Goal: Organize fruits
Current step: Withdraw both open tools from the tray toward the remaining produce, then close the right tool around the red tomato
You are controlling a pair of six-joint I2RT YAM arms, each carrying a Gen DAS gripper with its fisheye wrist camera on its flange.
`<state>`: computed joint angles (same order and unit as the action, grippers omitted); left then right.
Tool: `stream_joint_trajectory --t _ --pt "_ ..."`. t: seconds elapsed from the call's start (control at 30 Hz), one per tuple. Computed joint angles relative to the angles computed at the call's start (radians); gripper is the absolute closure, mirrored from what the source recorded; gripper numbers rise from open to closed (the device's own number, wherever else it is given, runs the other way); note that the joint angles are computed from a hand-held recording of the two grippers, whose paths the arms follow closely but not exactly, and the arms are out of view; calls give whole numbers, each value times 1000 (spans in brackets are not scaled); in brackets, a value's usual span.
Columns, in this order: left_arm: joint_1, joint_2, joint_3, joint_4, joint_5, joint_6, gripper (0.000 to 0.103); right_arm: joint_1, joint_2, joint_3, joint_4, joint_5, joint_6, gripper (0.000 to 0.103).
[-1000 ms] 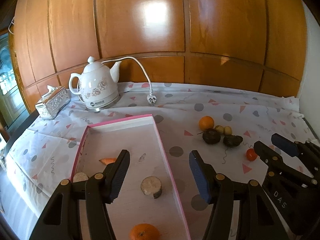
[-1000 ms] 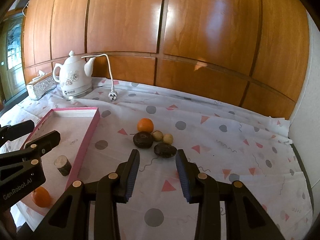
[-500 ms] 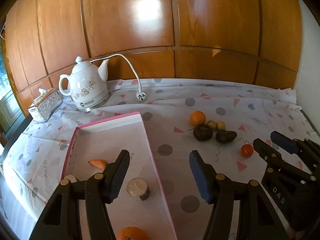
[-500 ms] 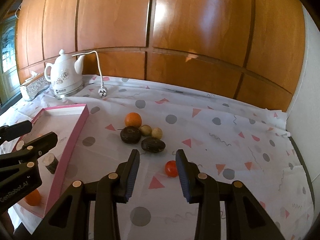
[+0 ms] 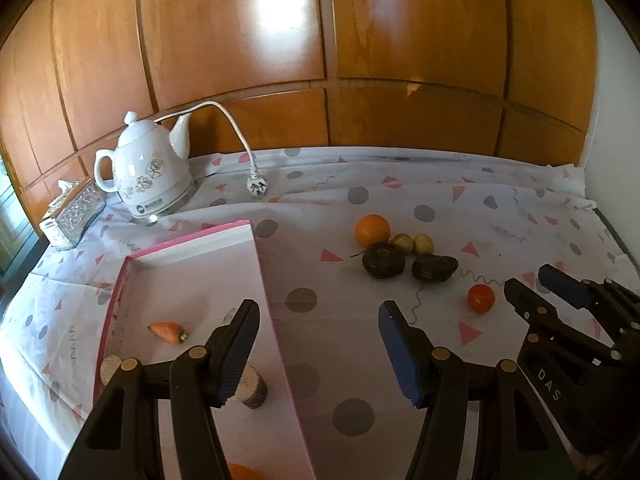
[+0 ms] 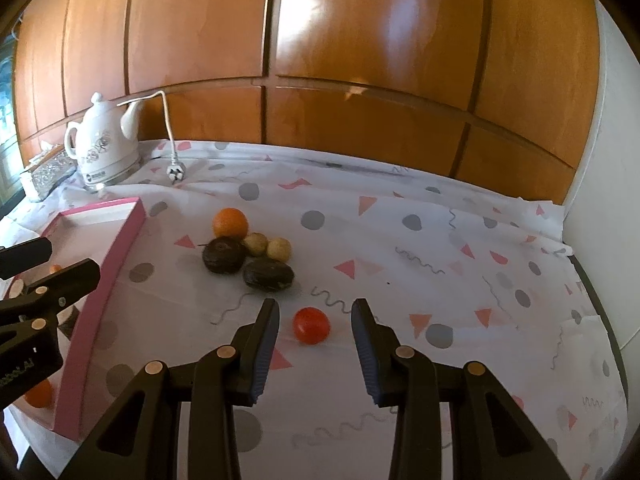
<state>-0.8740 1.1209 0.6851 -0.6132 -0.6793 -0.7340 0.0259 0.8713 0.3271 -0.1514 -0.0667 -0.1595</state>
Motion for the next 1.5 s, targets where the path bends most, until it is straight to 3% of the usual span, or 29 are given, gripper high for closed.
stream_joint_trajectory --t 0.23,0.5,0.7,0.73,0.8,1.03,1.13,1.5 --pt "35 65 5 53 68 18 40 -84 78 -8 63 -40 -38 65" --pt "112 170 5 154 218 30 40 -386 331 24 136 -295 -153 65" --pt "147 237 26 206 266 46 40 -417 475 99 121 -415 -161 65" --pt "155 244 29 212 275 47 40 -401 472 101 122 -428 -158 61" --pt "168 256 37 219 291 42 40 -359 474 104 140 -425 -137 54" --pt "204 275 52 235 321 35 41 -205 566 160 173 -363 -93 53" --pt "221 286 62 247 348 35 41 -166 613 186 165 -323 -90 74" --pt "237 433 166 320 478 52 41 -265 570 138 194 -264 -87 75"
